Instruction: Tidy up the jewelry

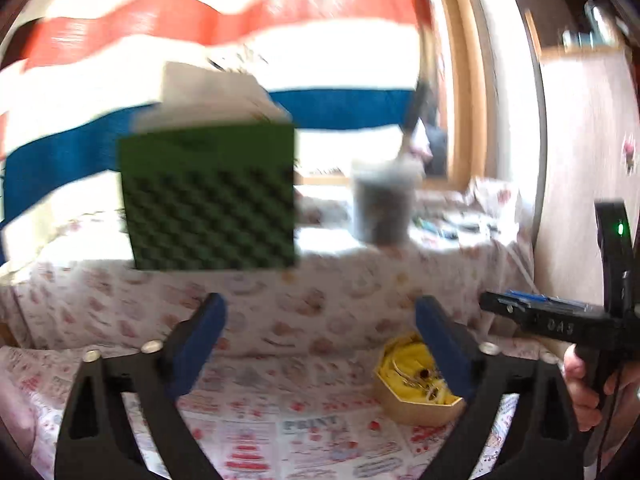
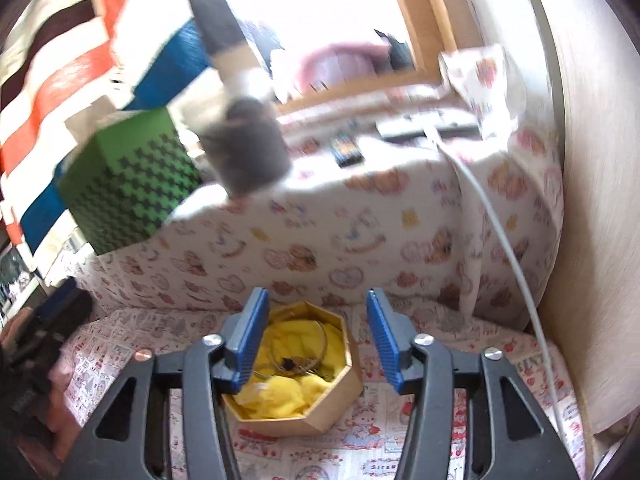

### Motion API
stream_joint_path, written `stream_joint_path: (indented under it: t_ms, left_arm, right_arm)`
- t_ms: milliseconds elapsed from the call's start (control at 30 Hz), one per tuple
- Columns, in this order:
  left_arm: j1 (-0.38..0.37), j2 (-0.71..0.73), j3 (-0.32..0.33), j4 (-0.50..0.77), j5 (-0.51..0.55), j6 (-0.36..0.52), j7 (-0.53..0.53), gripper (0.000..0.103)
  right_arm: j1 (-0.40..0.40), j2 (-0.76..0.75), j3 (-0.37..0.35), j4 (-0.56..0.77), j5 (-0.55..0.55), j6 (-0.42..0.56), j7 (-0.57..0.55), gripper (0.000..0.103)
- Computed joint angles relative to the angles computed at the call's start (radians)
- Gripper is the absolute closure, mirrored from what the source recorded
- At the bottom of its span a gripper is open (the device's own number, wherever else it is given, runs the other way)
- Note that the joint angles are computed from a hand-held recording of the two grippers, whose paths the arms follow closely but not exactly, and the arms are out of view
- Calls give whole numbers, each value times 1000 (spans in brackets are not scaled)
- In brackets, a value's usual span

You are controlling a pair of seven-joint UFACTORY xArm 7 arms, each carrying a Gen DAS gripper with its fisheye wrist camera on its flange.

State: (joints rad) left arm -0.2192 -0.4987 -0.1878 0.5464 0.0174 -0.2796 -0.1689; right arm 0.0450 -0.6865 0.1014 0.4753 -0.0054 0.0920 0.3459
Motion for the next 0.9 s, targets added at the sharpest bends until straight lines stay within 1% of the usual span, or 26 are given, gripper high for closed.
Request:
stream_joint_path:
  t_ms: [33,67,100,133,167,200,300,367,400,433,467,500,533,567,600,633,700,733,833,867,900]
  left_arm:
    - [-52,-16,66,-12,15,-7,0,3]
    - [-100,-35,131,-22,33,-7,3,1]
    - [-110,-52,160,-29,41,-5,8,1]
    - [-79,-67,147,-38,36,-10,12,1]
    - [-34,-73,114,-44,24,-19,12,1]
    - [-4,-81,99,-54,19,-30,18,1]
    - [53,-92,71,-83,12,-57,35,1]
    - [42,-83,92,-103,18,-73,29,1]
    - [72,-81,63,-117,-7,-89,29,1]
    - [128,-77,6,-130,-39,-112,26,1]
    - [168,-79,-36,-145,-65,-135,27,1]
    - [222,-74,-98,-156,-106,-160,28,1]
    - [263,-74,-150,-163,-141,-171,35,1]
    - [287,-76,-183,-170,-161,-173,47,1]
    - [309,-79,-213,-178,-178,-183,61,1]
    - [355,-83,-274,-187,-213,-210,78,1]
    - [413,-98,-359,-198,-278,-237,108,1]
    - [430,-105,-390,-205,-312,-252,113,1]
    - [466,-126,-450,-202,-378,-233,133,1]
    - [478,-128,-462,-199,-393,-230,131,1]
    - [482,-125,-464,-195,-398,-222,130,1]
  right_arm:
    - [-60,-29,61,-4,-23,0,25,22]
    - [-118,-54,113,-9,-40,-4,60,11]
    - [-173,-86,163,-26,-52,-32,103,0]
    - [-207,-107,195,-38,-58,-58,138,0]
    - [-217,-126,210,-47,-63,-74,158,0]
    - [-205,-131,205,-48,-70,-73,158,0]
    - [-172,-136,191,-58,-76,-92,168,0]
    - [-167,-135,200,-81,-74,-137,184,0]
    - [-184,-131,221,-88,-75,-157,192,0]
    - [-214,-134,256,-102,-75,-183,207,0]
    - [-231,-130,280,-104,-75,-197,215,0]
    - [-243,-118,299,-115,-79,-225,218,0]
    - [-239,-106,302,-122,-79,-248,215,0]
    - [-234,-89,303,-130,-81,-277,207,0]
    - [-244,-83,320,-134,-78,-289,201,0]
    - [-262,-83,343,-139,-70,-300,201,0]
    - [-286,-80,374,-147,-54,-321,200,0]
    - [-294,-84,385,-150,-46,-324,198,0]
    - [-386,-122,479,-164,-31,-354,184,0]
    - [-400,-129,494,-160,-29,-339,179,0]
    - [-382,-118,476,-162,-32,-342,173,0]
